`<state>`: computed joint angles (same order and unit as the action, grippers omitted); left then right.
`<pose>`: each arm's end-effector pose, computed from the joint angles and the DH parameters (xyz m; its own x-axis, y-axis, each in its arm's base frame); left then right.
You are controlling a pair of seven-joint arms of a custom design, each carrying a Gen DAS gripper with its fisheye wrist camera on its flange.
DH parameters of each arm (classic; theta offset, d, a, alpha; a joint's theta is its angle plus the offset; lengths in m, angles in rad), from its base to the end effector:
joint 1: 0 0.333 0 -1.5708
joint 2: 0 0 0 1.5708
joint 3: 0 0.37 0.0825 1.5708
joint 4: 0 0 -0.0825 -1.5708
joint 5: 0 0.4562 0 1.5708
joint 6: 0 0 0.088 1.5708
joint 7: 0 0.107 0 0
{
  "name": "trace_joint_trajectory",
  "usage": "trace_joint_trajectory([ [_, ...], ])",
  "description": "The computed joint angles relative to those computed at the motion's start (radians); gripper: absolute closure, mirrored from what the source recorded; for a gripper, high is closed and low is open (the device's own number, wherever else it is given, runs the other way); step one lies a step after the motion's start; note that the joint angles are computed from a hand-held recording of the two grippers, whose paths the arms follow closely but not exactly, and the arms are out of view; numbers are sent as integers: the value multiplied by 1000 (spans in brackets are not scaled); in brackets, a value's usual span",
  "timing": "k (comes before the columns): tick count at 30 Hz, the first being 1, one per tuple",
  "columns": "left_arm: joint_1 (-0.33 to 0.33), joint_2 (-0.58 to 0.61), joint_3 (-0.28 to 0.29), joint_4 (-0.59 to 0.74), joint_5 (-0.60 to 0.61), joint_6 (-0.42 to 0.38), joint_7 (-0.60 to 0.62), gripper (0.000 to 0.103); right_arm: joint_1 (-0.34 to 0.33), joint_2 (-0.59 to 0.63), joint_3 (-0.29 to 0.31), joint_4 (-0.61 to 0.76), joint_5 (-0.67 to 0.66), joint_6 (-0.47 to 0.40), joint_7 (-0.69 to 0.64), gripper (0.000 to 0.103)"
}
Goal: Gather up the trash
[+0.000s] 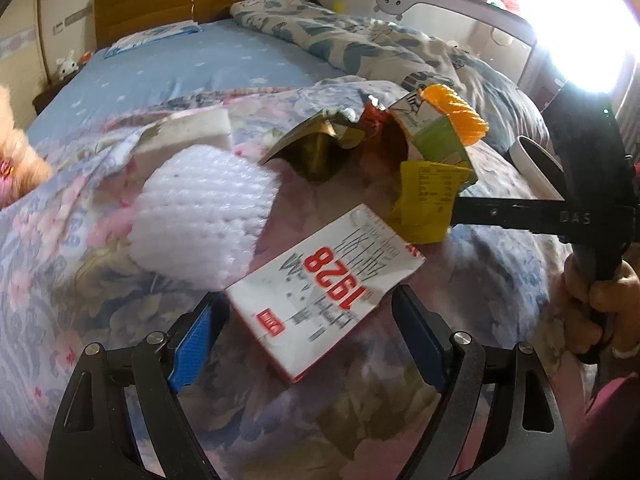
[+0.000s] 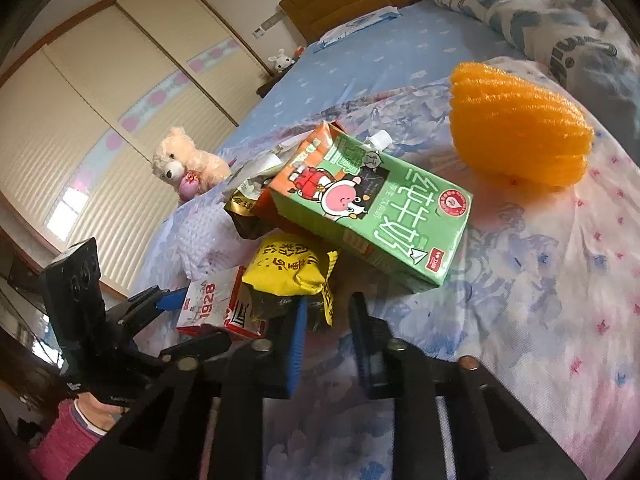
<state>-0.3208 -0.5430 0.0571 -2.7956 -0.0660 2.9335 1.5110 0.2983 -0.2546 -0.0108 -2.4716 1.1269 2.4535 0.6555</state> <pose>0.4079 -0.1060 0.4406 -0.1810 -0.9764 0.1178 -0.7821 0.0703 -0.6192 0.4902 0.1449 0.4196 0.4503 -0.7149 -0.5349 -0.8509 -0.1621 -0.4997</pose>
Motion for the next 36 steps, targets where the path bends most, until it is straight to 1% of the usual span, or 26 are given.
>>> trace_joint_trajectory([
  [1, 3, -2, -5, -2, 3, 7, -1, 29, 0, 1, 1, 1, 0, 0, 1, 98],
  [2, -7, -3, 1, -3, 1, 10, 6, 39, 0, -2, -1, -2, 2, -2, -3, 101],
  [6, 27, -20, -54, -20, 27, 25, -50, 44, -3, -30, -10, -24, 12, -10, -31, 103],
  [7, 28, -30, -57, -27, 32, 25, -63, 44, -4, -37, -11, -29, 10, -11, -32, 103],
  [8, 38, -43, -77, -36, 39, 22, -90, 45, -5, -49, -13, -38, 6, -14, -36, 103],
  [10, 84, -76, -148, -54, 69, 6, -178, 45, -9, -74, -21, -56, -2, -24, -47, 103],
  [11, 87, -93, -160, -64, 78, -1, -209, 45, -11, -89, -26, -66, -7, -33, -51, 103],
  [13, 109, -136, -218, -83, 103, -25, -299, 46, -19, -124, -38, -89, -19, -43, -60, 103],
  [14, 120, -165, -256, -94, 114, -44, -355, 46, -22, -137, -42, -97, -25, -45, -61, 103],
  [16, 123, -195, -291, -103, 130, -65, -430, 46, -33, -170, -55, -118, -40, -53, -62, 103],
  [18, 133, -223, -340, -105, 145, -99, -523, 46, -42, -194, -63, -133, -55, -54, -59, 103],
  [20, 128, -246, -370, -109, 151, -110, -606, 46, -53, -221, -76, -149, -73, -60, -57, 103],
  [24, 140, -263, -444, -93, 199, -148, -740, 46, -79, -269, -97, -178, -111, -60, -50, 103],
  [28, 136, -231, -481, -59, 243, -166, -835, 46, -109, -311, -121, -204, -147, -63, -41, 103],
  [30, 124, -202, -480, -43, 261, -152, -865, 46, -121, -328, -129, -216, -161, -58, -37, 103],
  [36, 116, -128, -499, 18, 347, -148, -954, 46, -165, -367, -160, -241, -209, -47, -29, 103],
])
